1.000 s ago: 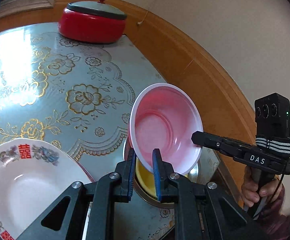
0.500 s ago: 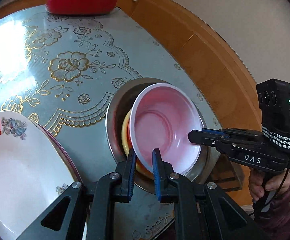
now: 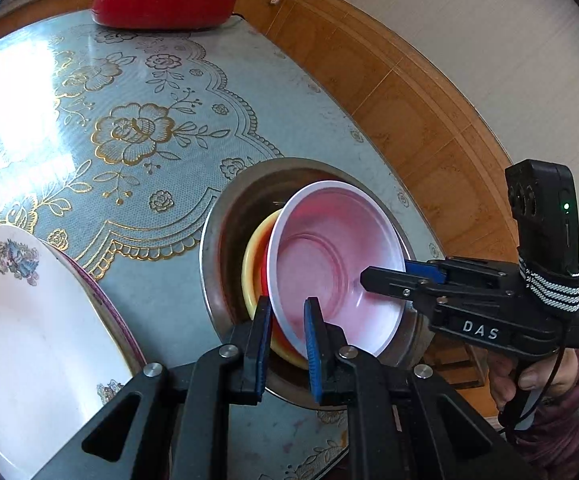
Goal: Organize plates and bowls
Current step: 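Carry the pink bowl into the yellow bowl inside the steel bowl, then press the pink bowl down into the nested bowls with the right tool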
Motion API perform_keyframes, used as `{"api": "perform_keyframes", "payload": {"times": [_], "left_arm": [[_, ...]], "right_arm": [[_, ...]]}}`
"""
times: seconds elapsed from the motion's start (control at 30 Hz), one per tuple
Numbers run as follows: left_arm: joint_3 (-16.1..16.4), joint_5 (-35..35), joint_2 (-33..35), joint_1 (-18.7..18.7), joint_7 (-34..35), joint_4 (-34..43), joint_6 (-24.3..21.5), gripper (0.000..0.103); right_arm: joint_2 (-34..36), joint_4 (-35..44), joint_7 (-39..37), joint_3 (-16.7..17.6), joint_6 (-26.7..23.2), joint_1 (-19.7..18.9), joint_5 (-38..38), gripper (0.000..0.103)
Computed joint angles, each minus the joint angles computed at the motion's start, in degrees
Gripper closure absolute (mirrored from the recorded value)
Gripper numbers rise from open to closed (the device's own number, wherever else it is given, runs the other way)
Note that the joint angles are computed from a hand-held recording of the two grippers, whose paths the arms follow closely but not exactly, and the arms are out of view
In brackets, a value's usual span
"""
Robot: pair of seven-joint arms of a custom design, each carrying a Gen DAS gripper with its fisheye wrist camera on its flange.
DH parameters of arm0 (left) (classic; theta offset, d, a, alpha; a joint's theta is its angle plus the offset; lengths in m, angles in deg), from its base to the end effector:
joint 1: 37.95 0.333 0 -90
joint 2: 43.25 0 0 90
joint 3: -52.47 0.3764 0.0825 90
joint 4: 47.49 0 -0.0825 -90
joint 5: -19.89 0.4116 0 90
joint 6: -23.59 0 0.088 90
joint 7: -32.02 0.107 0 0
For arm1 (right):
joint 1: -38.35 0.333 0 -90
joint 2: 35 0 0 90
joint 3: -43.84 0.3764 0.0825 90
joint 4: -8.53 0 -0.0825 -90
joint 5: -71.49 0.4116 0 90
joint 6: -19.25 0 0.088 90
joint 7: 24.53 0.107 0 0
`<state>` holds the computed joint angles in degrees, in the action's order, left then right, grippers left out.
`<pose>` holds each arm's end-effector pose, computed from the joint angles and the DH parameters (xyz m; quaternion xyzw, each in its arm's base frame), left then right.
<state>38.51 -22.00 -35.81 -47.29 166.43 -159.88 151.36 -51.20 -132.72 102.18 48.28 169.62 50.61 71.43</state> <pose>0.5765 -0.2643 0.4783 0.3756 -0.8704 0.2932 0.1239 0.4630 0.1409 0.4891 -0.5606 0.7986 -0.0793 0.2042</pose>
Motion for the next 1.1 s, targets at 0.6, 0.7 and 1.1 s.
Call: {"api": "perform_keyframes", "payload": {"times": [0.6,0.7,1.1], "left_arm": [[-0.3,-0.7,0.2,-0.3,-0.7,-0.6,2.6,0.083],[-0.3,-1.7,-0.2,-0.1,-0.6,-0.9,2.9,0.069],[0.7,-4.9,-3.7,-0.2,2.2,-4.0,7.4,0.068]], "right_arm": [[-0.5,1.7,5.7,1.1,-2.2,-1.4,-10.3,0.079],[-0.7,1.2,6.2,1.2,-1.5,-1.7,-9.9,0.078],[0.7,1.6,3.6,1.2,-1.4,-1.1,-8.7,0.074]]}}
